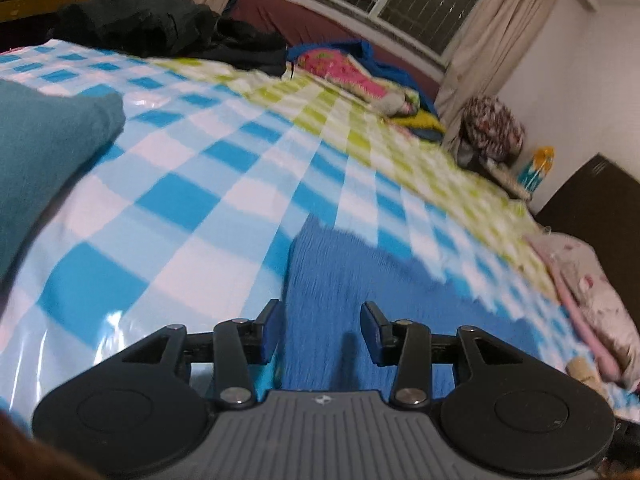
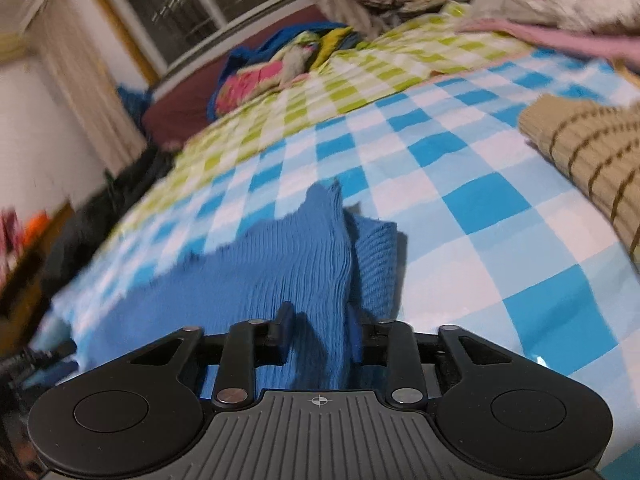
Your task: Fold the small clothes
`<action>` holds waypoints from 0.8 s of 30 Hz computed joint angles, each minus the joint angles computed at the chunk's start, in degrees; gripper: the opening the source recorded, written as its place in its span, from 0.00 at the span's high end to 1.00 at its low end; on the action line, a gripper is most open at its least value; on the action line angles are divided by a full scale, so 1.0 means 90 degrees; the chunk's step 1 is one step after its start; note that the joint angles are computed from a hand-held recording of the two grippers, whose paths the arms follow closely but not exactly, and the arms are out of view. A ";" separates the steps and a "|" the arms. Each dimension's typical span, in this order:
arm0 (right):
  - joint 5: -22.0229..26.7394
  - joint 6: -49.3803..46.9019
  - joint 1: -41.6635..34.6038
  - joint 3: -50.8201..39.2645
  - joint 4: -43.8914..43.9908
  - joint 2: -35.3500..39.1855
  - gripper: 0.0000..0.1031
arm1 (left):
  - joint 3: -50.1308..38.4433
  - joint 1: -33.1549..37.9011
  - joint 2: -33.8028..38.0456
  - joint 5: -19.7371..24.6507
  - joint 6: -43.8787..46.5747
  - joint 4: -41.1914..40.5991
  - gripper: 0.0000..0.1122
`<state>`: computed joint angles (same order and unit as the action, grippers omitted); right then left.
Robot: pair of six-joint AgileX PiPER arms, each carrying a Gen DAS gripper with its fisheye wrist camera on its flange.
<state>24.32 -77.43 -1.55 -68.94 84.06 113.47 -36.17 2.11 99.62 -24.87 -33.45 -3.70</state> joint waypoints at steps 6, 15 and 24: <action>0.0474 -0.0397 -0.0431 0.0533 0.0415 -0.0454 0.93 | 0.0348 -0.0393 -0.0270 -0.0163 0.1001 -0.0785 0.59; 0.0259 -0.0013 -0.0523 0.0626 0.0077 -0.0259 0.92 | 0.0378 -0.0653 -0.0146 0.0049 0.1878 -0.1446 0.58; 0.0416 -0.0920 -0.0583 0.0906 0.0757 -0.0592 0.86 | 0.0408 -0.1118 -0.0427 0.0316 0.4047 -0.3807 0.58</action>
<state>28.06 -85.71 -6.80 -60.79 90.87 108.15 -32.50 -7.95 95.78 -22.03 2.97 -37.96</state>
